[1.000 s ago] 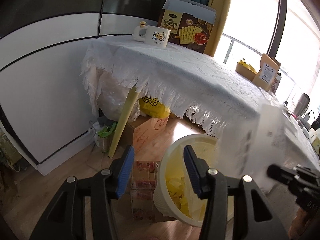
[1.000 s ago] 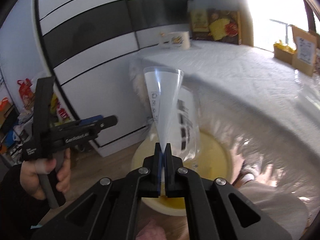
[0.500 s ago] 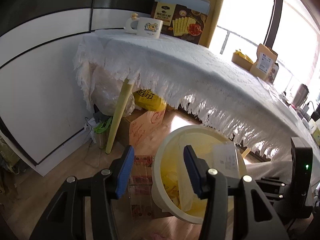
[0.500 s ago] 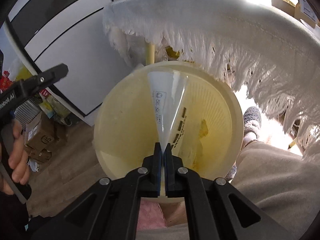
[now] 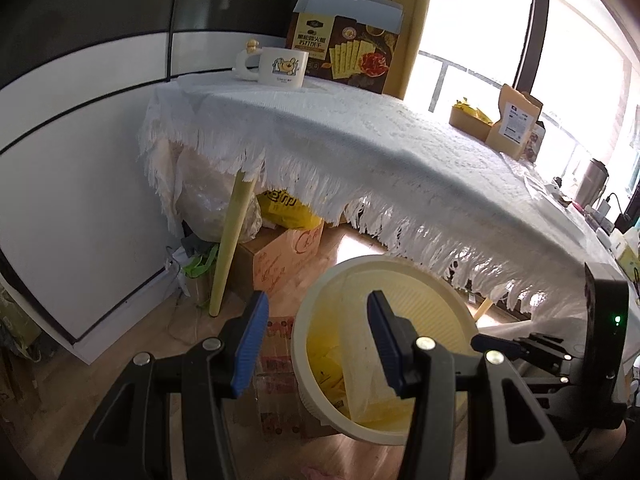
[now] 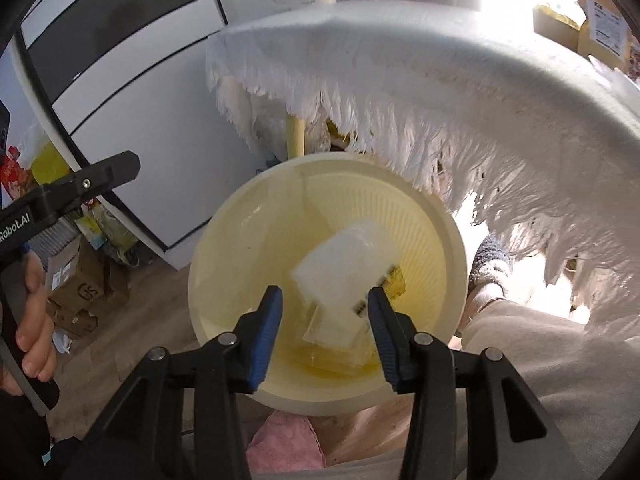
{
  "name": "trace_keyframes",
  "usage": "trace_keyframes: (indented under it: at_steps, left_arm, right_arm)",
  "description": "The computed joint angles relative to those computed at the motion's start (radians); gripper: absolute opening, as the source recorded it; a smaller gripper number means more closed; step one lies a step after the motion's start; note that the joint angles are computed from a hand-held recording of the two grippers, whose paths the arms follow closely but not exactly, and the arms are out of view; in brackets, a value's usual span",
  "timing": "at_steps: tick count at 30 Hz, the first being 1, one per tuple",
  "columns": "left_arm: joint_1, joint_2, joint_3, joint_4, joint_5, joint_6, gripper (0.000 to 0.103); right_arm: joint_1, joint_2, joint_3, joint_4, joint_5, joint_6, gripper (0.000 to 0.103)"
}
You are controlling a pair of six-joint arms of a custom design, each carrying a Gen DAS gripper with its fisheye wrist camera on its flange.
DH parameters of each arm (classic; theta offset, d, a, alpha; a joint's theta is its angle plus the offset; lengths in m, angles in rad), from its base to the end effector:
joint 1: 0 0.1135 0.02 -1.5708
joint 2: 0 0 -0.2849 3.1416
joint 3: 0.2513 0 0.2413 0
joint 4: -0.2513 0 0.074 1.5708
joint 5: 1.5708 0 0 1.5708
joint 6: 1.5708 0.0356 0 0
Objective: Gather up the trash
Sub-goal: 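Move both open grippers back to the flat clear bag on the table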
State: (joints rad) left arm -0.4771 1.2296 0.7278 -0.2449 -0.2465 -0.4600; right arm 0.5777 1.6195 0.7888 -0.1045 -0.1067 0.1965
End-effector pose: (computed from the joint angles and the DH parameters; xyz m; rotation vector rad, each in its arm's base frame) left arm 0.2155 -0.1016 0.2484 -0.1046 2.2956 -0.1993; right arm 0.2499 0.1674 0.1779 -0.5284 2.5017 0.4439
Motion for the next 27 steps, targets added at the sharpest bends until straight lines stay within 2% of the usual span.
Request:
trace_keyframes:
  at_steps: [17,27]
  left_arm:
    - [-0.179,0.029,0.124,-0.079,-0.127,-0.011,0.051]
    - [-0.293,0.144,0.264,-0.086,-0.190,0.007,0.051]
  right_arm:
    - [-0.086,-0.286,-0.097,-0.042,0.004,0.020,0.042]
    - [-0.257,-0.463,-0.132,-0.112,-0.083,-0.025,0.042]
